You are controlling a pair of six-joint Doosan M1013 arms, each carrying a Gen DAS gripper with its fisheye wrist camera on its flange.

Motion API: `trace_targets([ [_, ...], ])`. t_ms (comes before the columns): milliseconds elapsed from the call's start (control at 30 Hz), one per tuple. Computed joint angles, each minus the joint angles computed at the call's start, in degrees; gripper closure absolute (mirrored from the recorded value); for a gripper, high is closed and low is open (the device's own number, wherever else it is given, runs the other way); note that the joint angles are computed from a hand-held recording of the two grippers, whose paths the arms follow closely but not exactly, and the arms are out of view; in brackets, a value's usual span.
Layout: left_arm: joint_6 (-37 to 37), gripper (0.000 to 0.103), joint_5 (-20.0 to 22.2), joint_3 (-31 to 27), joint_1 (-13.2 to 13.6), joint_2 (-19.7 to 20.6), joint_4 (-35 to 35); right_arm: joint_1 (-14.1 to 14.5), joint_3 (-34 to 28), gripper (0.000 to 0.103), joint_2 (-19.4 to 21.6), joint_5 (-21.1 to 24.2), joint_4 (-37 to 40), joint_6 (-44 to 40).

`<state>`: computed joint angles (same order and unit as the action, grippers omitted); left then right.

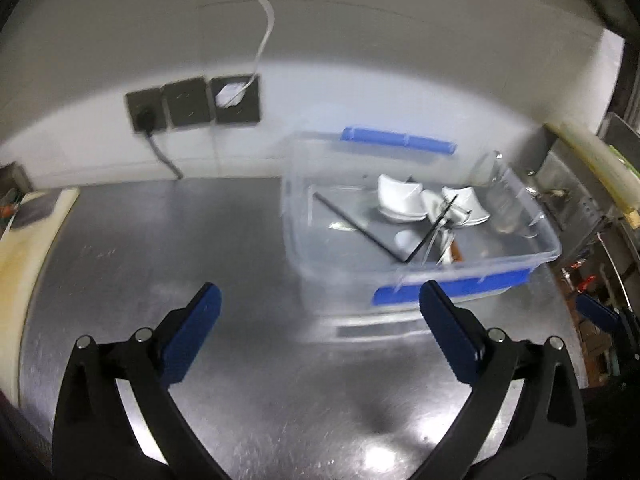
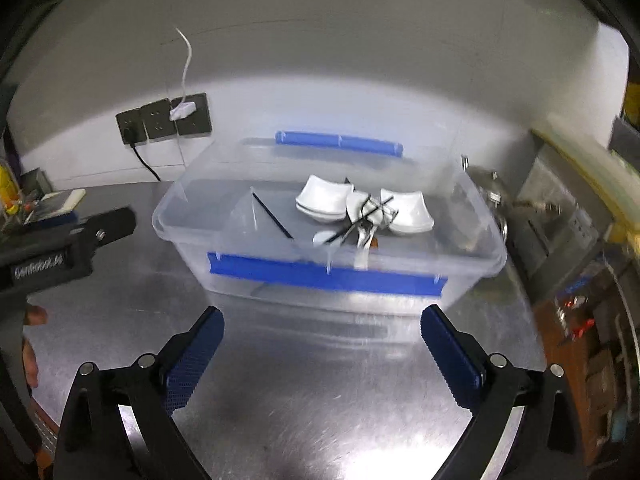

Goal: Organize utensils

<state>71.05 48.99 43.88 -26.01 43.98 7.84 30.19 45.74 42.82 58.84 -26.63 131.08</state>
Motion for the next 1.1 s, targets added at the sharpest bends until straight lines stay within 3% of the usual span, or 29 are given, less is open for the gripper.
trace_targets([
  [267,-5.06,0.008,4.29,3.44,-0.59,-1.27,5.98,0.22,-0.34,0.005,1.1,5.37,1.6,1.04],
  [567,-7.44,0.008,5.66,3.48,-1.34,-1.13,9.41,0.31,0.62,0.005,0.66,4.04,2.44,0.88],
  [1100,-4.77,0.008,7.89,-0.58,-1.64,1.25,7.94,-0.08,-1.25,0.005,1.85,4.68,2.71,-0.52],
])
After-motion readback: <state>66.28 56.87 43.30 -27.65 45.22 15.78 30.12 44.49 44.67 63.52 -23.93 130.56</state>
